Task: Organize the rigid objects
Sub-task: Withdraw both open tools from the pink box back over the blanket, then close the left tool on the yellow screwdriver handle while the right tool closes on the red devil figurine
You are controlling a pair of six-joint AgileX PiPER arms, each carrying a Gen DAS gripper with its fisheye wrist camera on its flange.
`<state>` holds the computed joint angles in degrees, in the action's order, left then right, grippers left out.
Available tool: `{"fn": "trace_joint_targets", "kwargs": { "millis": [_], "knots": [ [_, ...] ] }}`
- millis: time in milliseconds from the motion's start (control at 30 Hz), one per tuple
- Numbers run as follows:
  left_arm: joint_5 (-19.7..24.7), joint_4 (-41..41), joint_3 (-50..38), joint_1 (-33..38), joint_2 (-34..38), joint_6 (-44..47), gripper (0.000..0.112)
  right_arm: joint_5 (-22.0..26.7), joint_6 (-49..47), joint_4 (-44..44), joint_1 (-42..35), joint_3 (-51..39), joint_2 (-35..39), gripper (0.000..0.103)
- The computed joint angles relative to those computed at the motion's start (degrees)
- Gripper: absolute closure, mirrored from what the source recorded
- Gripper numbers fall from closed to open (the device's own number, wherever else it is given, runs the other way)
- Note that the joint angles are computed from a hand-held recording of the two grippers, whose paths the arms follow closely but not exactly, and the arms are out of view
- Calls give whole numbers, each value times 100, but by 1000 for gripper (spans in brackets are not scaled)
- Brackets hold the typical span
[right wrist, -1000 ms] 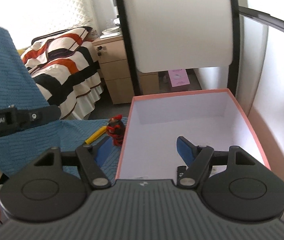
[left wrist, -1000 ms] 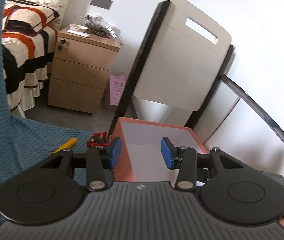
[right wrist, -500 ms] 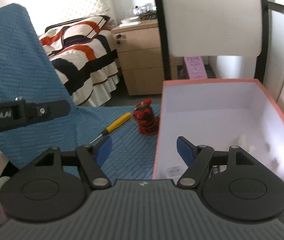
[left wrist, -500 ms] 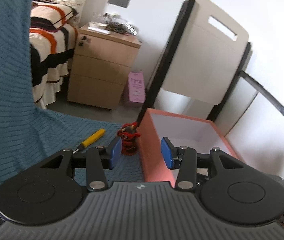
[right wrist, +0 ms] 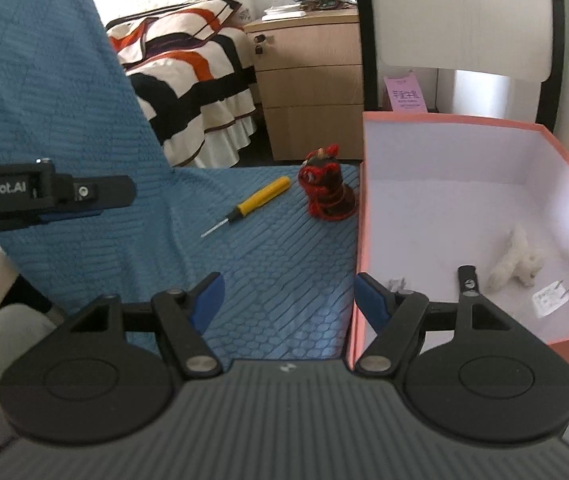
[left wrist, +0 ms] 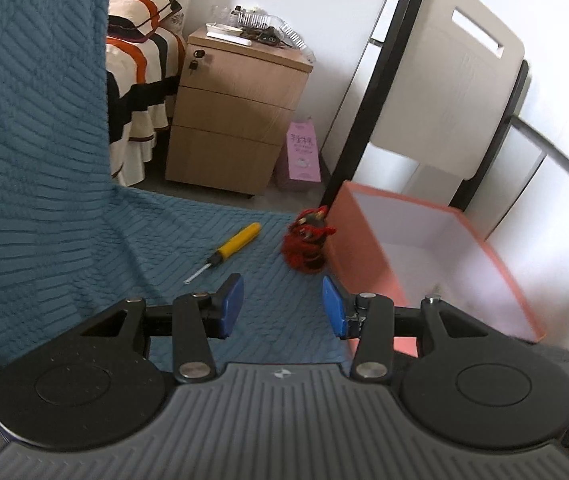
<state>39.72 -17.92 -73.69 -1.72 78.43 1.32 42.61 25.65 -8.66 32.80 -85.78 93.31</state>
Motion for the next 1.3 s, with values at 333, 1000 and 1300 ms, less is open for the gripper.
{"fn": "trace_joint_targets", "kwargs": {
  "millis": [333, 1000, 1300],
  "knots": [
    [-1240, -653, 1087, 429, 486, 1177, 62, -296, 1086, -687, 358, -283, 689, 30],
    [-1277, -3330, 234, 1560, 2513, 3791, 61, -271, 499, -413, 260, -1959, 2286, 30],
    [-1162, -2915, -369, 1567, 3118, 3532, 61, -174, 742, -515, 196, -2769, 2928, 16]
  ]
}}
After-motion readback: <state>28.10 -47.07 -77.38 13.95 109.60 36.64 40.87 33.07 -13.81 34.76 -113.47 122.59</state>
